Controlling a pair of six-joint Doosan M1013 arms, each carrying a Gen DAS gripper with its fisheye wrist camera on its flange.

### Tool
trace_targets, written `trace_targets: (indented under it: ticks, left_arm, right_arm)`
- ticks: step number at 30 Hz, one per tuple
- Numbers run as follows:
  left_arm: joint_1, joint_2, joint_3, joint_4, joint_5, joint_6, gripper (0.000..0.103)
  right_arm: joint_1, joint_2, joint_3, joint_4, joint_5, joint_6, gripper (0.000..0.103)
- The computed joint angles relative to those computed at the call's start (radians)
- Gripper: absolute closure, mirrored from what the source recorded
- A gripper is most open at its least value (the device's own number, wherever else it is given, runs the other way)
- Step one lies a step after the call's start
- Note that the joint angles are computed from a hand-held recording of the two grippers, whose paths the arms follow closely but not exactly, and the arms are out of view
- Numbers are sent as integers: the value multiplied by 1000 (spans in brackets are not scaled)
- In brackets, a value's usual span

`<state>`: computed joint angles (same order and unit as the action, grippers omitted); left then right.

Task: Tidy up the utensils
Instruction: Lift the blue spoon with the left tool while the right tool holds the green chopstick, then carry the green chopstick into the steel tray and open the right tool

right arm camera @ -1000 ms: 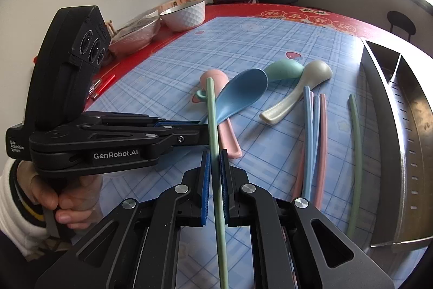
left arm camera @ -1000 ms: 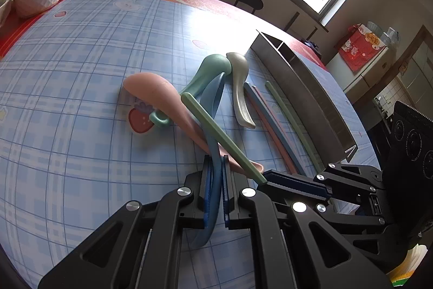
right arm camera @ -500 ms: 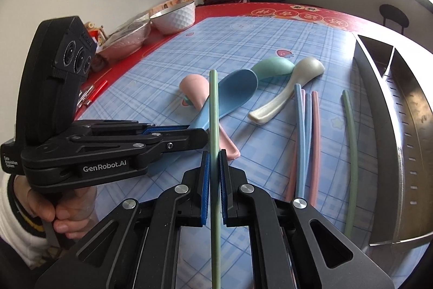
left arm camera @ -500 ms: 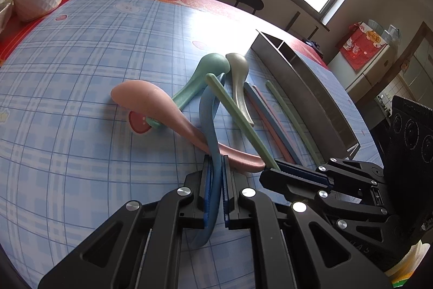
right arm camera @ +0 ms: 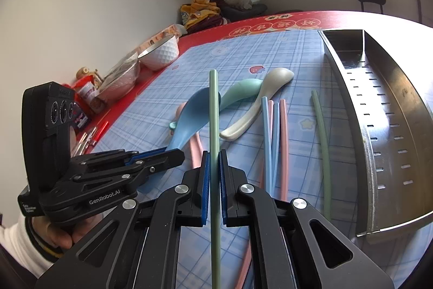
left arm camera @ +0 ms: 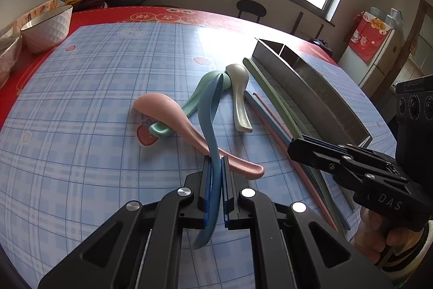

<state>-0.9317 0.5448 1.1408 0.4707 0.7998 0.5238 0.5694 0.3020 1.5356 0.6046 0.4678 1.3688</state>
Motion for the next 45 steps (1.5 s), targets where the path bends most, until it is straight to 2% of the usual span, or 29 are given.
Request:
trace_targets:
  ticks: [4,9,16,17,21,26,29,32,45]
  left_arm:
    - [3,-12,7,4,-3,-37,96]
    - [-10,-25,-9,75,8,-71,96]
    - [-20,-27,-43,137,-3,-96,96]
    - [-21,-24,-49,138,-3,-95,96]
    - [-21,-11,-71,126,-11,-85,96]
    - [-22,5,-90,105,-8,-66,96]
    - [-19,6,-89,98,-9,-63,96]
    - [-19,4,-85,101,-5,-68,96]
    - [-12,-1,-74,84,-14,-69,96]
  right_arm:
    - [-7,-5,12,69,-16,-51,96]
    - [-13,-12,21,116,-22,-76,96]
    - [-70,-59,31,227,-16,-151,96]
    - [-80,-65,27,199,-21,-128,96]
    - [-105,-74,-14,-131,-48,140,96]
    - [-140,-14,-109,-380,61,349,96]
    - [-154,33,-162,-423,137,402,96]
    - [-155,62,-190,-450,177,438,96]
    - [-127,119,-267,-590,343,497,96]
